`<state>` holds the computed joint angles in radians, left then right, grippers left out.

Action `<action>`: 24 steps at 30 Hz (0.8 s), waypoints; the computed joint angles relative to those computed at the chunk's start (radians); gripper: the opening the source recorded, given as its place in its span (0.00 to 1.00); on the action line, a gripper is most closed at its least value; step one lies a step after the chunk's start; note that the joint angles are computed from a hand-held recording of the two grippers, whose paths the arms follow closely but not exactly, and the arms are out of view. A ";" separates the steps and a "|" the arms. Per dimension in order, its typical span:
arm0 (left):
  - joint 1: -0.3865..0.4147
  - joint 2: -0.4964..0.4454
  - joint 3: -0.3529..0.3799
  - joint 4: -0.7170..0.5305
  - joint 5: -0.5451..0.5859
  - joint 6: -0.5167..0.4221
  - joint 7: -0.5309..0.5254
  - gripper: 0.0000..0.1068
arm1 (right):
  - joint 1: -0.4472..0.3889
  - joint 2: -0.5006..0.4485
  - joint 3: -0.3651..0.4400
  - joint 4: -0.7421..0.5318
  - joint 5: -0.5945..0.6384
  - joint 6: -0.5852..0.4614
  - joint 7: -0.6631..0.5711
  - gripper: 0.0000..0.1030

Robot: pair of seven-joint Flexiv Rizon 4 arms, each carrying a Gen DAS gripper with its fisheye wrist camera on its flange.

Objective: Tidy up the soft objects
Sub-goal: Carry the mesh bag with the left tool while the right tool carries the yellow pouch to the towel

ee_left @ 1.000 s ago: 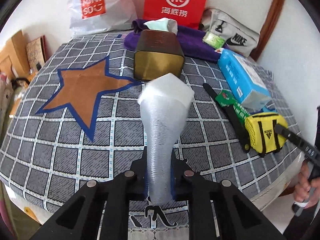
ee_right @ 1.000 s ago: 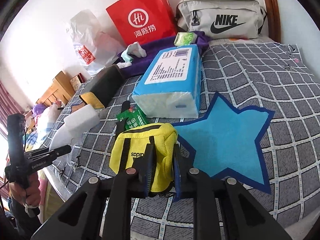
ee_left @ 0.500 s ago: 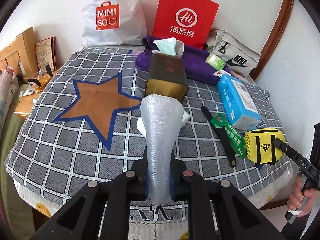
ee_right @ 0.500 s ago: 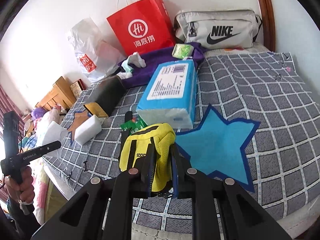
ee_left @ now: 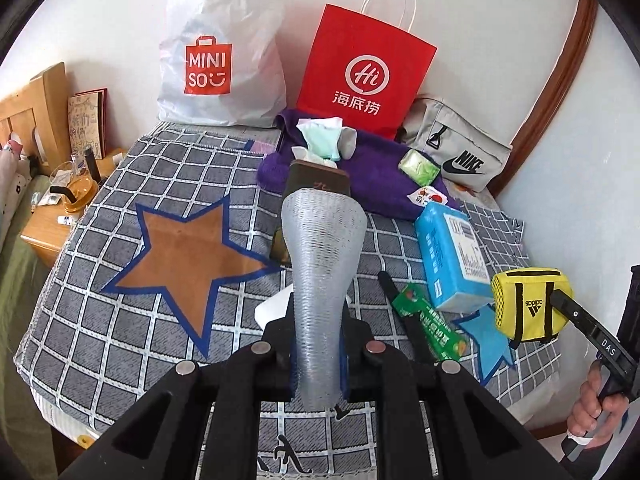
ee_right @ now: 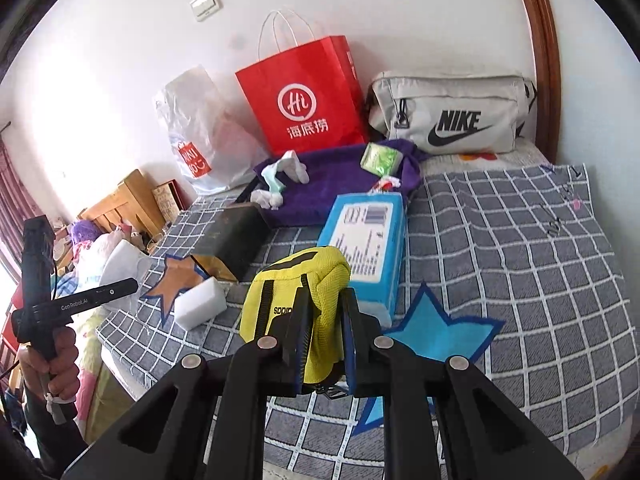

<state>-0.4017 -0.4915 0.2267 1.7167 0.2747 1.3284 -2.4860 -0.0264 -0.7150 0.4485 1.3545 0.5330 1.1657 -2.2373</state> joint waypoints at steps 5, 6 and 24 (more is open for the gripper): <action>0.013 -0.001 -0.004 -0.032 -0.003 -0.027 0.018 0.13 | 0.014 -0.006 -0.004 -0.039 -0.008 -0.010 0.003 0.15; 0.018 -0.003 -0.006 -0.041 -0.005 -0.035 0.024 0.13 | 0.019 -0.010 -0.007 -0.051 -0.012 -0.014 0.008 0.15; 0.110 -0.101 -0.070 -0.223 -0.104 -0.118 0.184 0.13 | 0.125 -0.185 -0.079 -0.405 -0.122 -0.173 0.137 0.15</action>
